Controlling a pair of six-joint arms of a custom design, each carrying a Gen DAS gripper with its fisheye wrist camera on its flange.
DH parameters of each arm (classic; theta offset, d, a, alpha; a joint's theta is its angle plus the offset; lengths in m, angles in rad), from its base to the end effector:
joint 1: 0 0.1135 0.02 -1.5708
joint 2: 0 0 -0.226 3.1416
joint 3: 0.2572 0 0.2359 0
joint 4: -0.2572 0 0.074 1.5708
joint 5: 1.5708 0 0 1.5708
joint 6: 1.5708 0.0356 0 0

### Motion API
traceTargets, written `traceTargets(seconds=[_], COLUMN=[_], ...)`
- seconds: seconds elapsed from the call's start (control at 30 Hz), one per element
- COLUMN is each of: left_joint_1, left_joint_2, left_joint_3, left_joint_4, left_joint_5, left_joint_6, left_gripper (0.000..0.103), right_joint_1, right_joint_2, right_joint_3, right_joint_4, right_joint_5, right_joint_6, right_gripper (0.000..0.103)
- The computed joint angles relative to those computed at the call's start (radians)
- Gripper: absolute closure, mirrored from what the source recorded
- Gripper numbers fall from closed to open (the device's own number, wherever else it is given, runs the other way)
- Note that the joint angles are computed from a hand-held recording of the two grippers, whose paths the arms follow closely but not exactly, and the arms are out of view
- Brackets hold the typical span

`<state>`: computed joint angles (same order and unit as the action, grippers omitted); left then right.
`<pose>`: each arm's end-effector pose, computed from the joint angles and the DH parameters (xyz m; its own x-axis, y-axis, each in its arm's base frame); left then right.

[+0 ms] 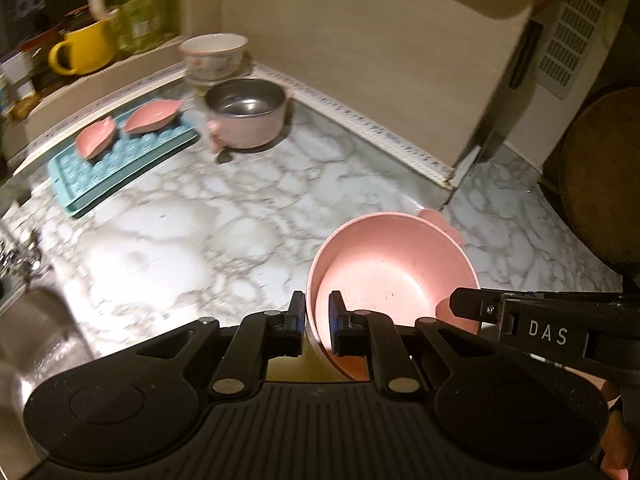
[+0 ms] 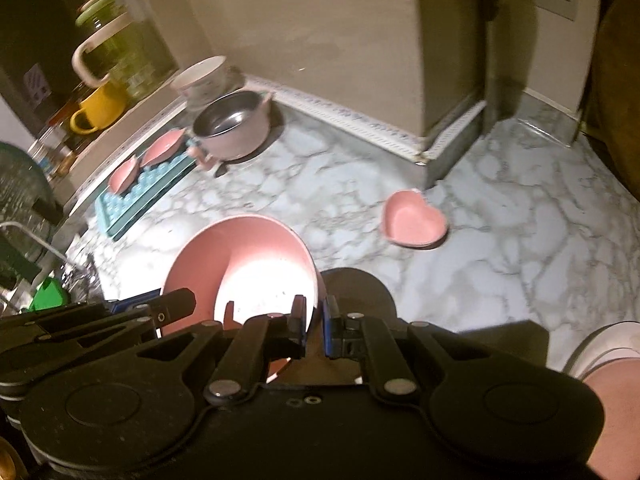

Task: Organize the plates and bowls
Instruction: 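Carry the pink bowl with both grippers and lower it onto the counter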

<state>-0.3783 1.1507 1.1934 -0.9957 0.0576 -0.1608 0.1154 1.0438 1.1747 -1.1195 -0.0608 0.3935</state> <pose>0.2006 -0.0819 0.3002 -0.8117 0.1506 -0.5643 0.2733 0.9518 -0.1391 0.1834 0.0234 0.3066 -0.8231 0.2899 -0.4884 0.1813 0.9491 0.2577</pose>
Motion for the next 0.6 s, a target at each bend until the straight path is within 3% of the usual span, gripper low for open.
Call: traceTargets(seconds=[0.33, 0.6], left_joint_1=[0.185, 0.218], left_joint_2=[-0.076, -0.088], left_joint_3=[-0.076, -0.114], left_joint_4=[-0.056, -0.073], left_joint_5=[0.072, 0.073], left_joint_6=[0.108, 0.145], left_gripper=[0.092, 0.092], right_joint_1=[0.219, 0.287], right_joint_2=[0.060, 0.077], right_joint_3=[-0.001, -0.034], right_joint_4=[0.031, 0.047], right_joint_5=[0.068, 0.069], right_joint_6=[0.137, 0.199], right_gripper=[0.096, 0.096])
